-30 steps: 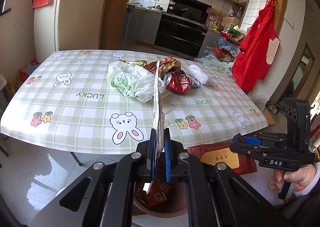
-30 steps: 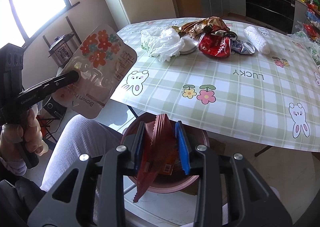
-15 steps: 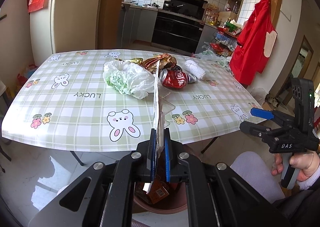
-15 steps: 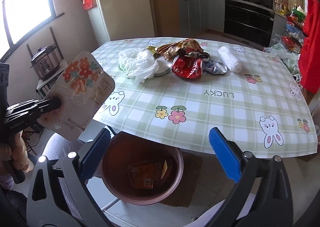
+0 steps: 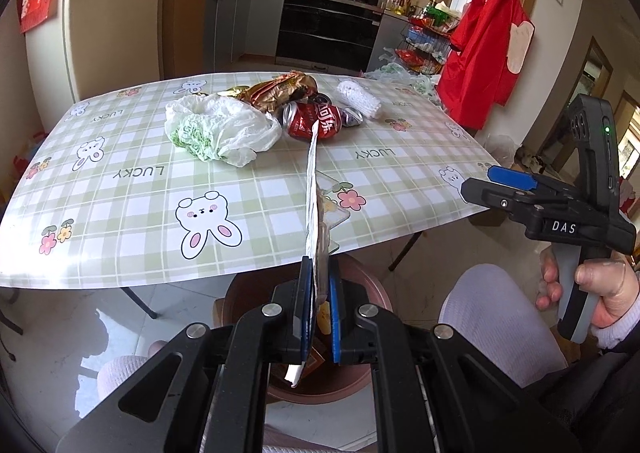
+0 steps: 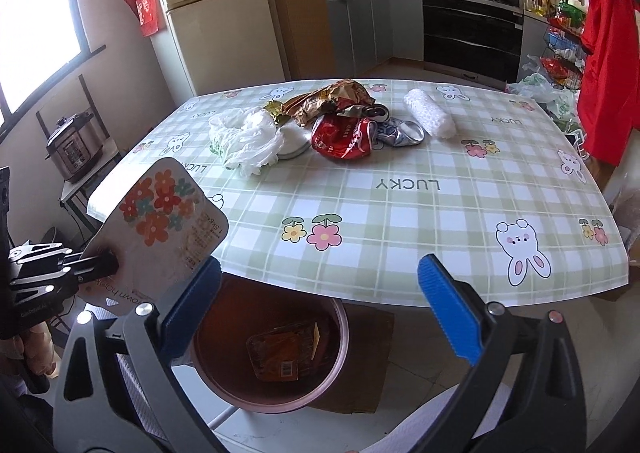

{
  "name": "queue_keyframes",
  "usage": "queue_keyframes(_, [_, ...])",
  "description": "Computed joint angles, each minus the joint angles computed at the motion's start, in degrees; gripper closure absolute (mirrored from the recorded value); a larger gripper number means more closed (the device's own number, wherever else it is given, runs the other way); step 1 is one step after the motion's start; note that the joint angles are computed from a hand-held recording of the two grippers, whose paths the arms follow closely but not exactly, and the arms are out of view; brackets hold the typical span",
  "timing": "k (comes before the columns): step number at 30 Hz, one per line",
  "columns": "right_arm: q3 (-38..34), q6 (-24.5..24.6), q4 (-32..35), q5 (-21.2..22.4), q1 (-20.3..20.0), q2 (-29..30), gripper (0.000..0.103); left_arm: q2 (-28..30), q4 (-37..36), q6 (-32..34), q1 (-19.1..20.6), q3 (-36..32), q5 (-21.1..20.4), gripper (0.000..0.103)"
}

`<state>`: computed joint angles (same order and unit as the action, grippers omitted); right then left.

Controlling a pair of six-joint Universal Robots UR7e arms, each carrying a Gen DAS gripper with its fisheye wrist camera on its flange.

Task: Collect trash
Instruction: 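Lower the white paper sheet into the bin and open the left tool, then grasp the white plastic bag with the left tool while the right tool grasps the white foam sleeve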

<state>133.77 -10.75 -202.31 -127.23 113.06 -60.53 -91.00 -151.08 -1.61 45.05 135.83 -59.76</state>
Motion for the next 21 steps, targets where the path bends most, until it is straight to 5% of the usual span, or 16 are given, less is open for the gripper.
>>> queue_keyframes(9, [0.06, 0.60, 0.64, 0.22, -0.65, -0.54, 0.006, 1.48, 0.48, 0.89, -0.04, -0.13, -0.64, 0.092])
queue_keyframes(14, [-0.21, 0.61, 0.94, -0.71, -0.53, -0.08, 0.006, 1.55, -0.23, 0.46, 0.20, -0.27, -0.47, 0.046])
queue_keyframes(17, [-0.73, 0.34, 0.73, -3.42, -0.04, 0.85, 0.006, 1.73, -1.20, -0.97, -1.02, 0.20, 4.42, 0.019])
queue_keyframes(21, [-1.32, 0.72, -0.05, -6.45, 0.38, 1.81, 0.006, 1.79, -3.31, -3.36, -1.52, 0.54, 9.75, 0.009])
